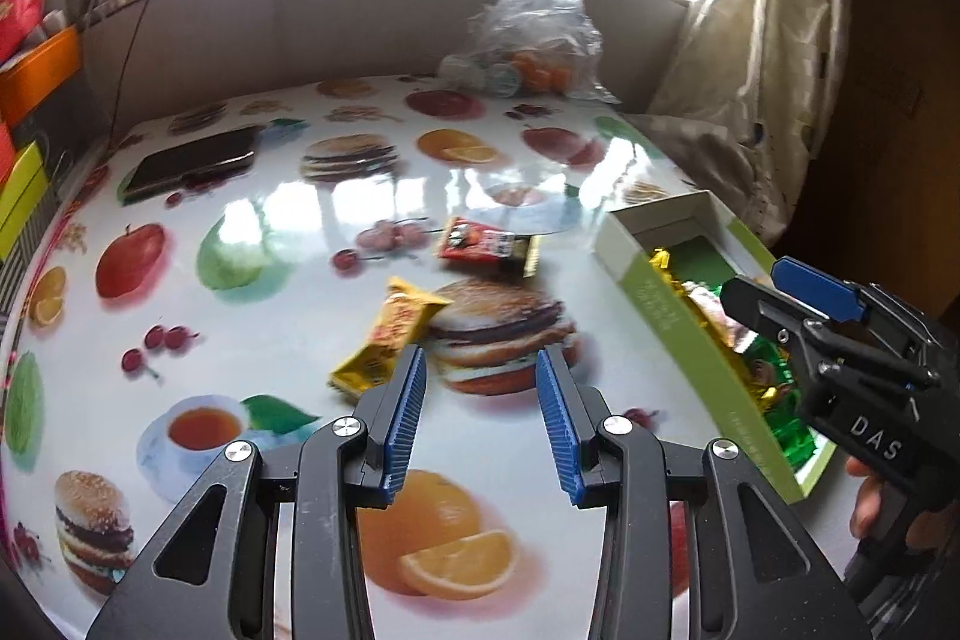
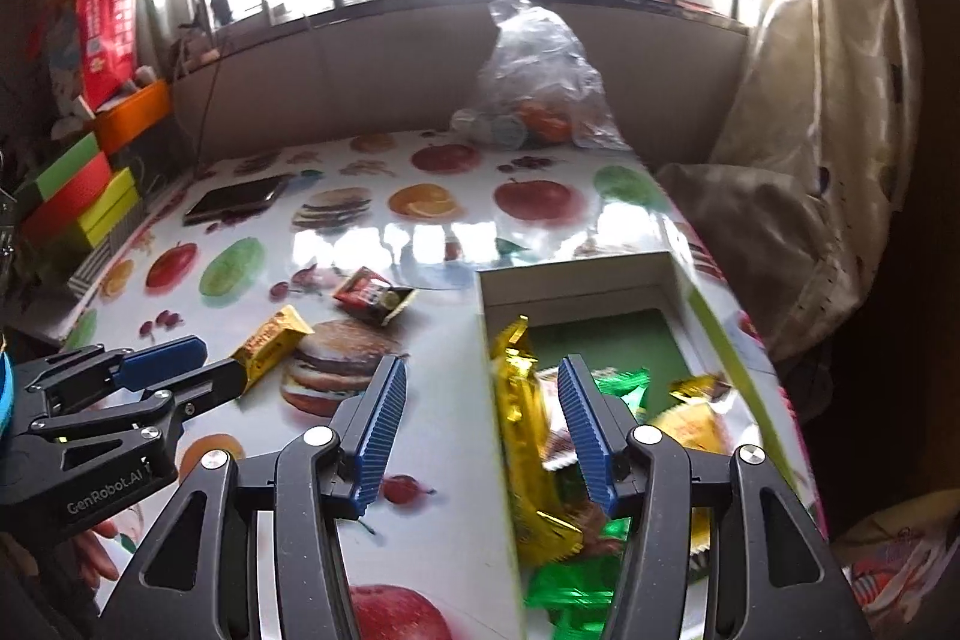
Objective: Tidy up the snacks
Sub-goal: 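Move both open tools back to the remaining snacks, then grasp a red-and-black snack packet with the right tool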
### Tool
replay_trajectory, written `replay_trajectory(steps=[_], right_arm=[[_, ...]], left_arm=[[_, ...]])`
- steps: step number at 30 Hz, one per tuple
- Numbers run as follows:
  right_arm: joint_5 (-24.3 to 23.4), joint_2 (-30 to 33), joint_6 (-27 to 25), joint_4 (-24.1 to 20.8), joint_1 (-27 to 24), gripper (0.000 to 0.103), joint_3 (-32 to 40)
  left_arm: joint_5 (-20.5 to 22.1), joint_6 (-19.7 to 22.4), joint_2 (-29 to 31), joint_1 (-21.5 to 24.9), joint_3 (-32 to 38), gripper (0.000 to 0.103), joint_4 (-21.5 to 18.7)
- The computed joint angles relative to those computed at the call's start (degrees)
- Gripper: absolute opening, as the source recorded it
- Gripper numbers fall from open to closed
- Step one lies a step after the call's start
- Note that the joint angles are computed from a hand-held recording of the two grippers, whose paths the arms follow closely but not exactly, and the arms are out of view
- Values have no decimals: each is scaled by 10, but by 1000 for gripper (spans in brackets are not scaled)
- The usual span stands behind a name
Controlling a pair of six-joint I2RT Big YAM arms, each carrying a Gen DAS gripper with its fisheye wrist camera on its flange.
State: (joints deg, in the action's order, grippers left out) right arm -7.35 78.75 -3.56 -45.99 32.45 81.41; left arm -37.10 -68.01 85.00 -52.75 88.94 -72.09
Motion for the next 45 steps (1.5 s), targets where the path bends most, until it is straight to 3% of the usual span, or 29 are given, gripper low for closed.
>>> replay_trajectory(steps=[11,20,31,36,45], right_arm=[[-11,32,-2,-9,21,53,26],[-15,71,-31,-32,34,53,64],[-29,164,-95,-98,51,53,172],[-30,212,-131,-149,58,53,232],[-12,253,-171,-183,68,53,281]], left_arm=[[10,-21,-29,12,-49,40,0],[39,12,-40,34,-76,40,31],[66,61,-34,63,-79,40,64],[85,88,-28,76,-79,40,78],[88,80,-26,86,-82,40,75]])
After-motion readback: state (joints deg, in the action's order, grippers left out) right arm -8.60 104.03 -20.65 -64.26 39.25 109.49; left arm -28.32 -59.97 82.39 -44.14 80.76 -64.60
